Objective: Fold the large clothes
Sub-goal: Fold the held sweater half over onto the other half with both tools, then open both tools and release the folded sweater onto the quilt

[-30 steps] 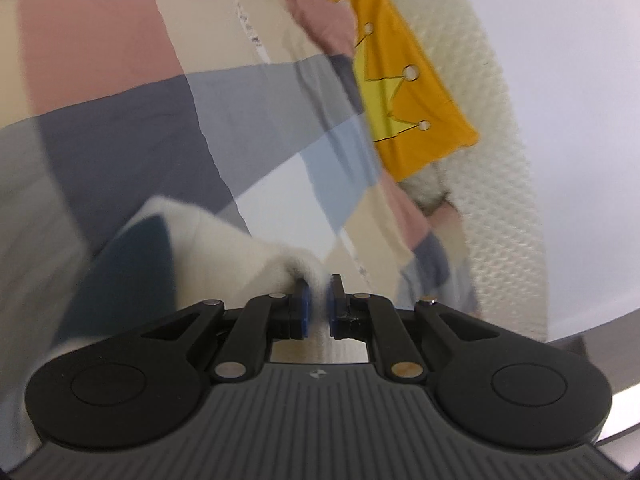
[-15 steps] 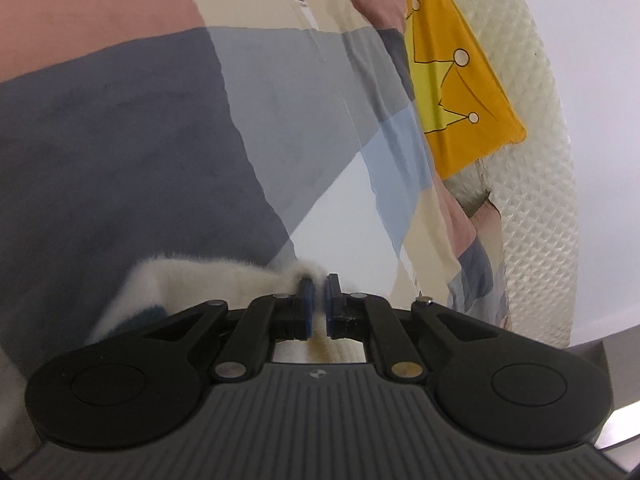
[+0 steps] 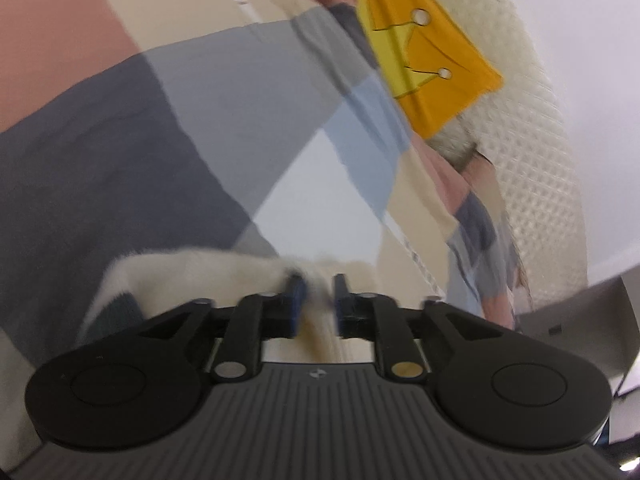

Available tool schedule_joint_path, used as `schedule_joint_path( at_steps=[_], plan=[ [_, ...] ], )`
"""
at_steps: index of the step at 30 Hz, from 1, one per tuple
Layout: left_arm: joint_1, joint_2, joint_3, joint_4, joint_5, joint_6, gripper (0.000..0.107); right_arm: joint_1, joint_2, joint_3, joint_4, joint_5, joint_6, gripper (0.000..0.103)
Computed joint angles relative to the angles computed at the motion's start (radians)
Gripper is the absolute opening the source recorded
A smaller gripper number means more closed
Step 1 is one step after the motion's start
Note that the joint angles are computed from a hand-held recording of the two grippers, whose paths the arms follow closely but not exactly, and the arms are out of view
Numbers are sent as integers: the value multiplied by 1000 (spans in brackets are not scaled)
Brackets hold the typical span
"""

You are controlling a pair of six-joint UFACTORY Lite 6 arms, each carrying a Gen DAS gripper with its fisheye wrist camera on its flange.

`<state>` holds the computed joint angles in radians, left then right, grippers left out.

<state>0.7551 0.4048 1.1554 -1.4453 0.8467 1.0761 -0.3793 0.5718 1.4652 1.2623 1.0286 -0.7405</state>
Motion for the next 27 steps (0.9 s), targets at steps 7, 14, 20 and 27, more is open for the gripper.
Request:
schedule_joint_path(
  at_steps=[7, 14, 20, 27],
  plan=[
    [20, -237, -167, 32, 126, 101, 58, -26, -83, -58, 45, 107, -86, 64],
    [-190, -295, -225, 132, -120, 65, 58, 30, -145, -77, -106, 50, -190, 56],
    [-283, -151, -116, 40, -338, 73, 58, 118, -136, -67, -195, -111, -276, 49],
    [-311, 50, 78, 78, -449, -22, 55, 101, 24, 50, -86, -161, -268, 44]
  ],
)
